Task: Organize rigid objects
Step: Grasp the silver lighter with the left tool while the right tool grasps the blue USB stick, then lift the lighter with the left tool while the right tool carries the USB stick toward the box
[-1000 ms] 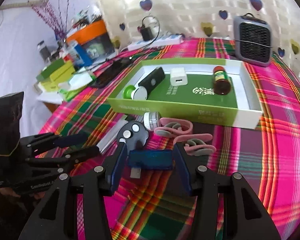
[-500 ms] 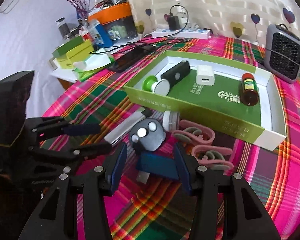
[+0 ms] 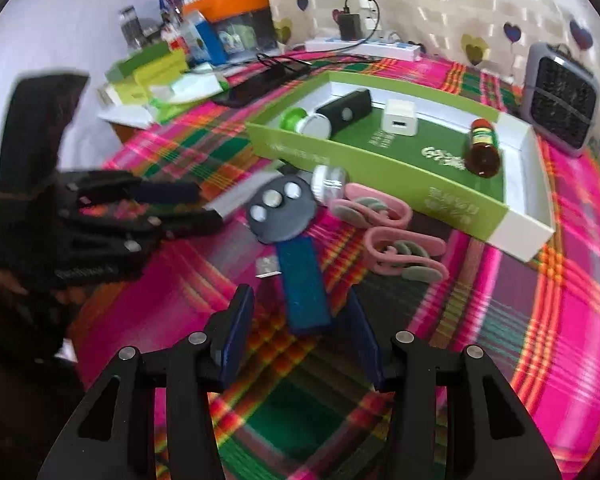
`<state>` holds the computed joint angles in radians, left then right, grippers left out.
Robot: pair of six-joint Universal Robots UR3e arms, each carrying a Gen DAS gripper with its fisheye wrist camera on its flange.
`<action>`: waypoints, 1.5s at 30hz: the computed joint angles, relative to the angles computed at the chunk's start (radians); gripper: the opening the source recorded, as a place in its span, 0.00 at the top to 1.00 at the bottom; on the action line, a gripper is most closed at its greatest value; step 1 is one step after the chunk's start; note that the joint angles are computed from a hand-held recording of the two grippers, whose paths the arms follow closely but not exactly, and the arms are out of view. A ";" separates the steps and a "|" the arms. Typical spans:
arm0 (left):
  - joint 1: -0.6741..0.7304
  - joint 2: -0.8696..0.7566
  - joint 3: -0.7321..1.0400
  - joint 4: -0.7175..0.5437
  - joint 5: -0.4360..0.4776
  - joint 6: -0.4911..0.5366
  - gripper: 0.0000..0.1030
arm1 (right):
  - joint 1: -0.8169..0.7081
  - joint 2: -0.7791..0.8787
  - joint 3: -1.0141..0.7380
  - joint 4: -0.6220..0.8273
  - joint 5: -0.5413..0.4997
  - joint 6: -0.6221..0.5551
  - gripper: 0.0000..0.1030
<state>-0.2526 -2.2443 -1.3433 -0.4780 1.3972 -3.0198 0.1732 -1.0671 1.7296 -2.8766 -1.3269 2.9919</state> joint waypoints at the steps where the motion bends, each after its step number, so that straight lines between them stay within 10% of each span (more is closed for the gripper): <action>1: -0.002 -0.007 0.014 -0.006 0.003 -0.001 0.58 | 0.009 0.004 -0.003 -0.008 -0.021 -0.001 0.52; 25: -0.033 -0.136 0.235 -0.091 0.048 -0.013 0.58 | 0.065 0.052 -0.040 -0.062 -0.166 0.024 0.53; 45: -0.018 -0.118 0.202 -0.073 0.017 -0.022 0.77 | 0.057 0.038 -0.012 -0.080 -0.118 0.005 0.78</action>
<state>-0.2709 -2.3625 -1.1411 -0.5506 1.4144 -3.0421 0.2298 -1.0295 1.7181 -2.9563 -1.4450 2.9970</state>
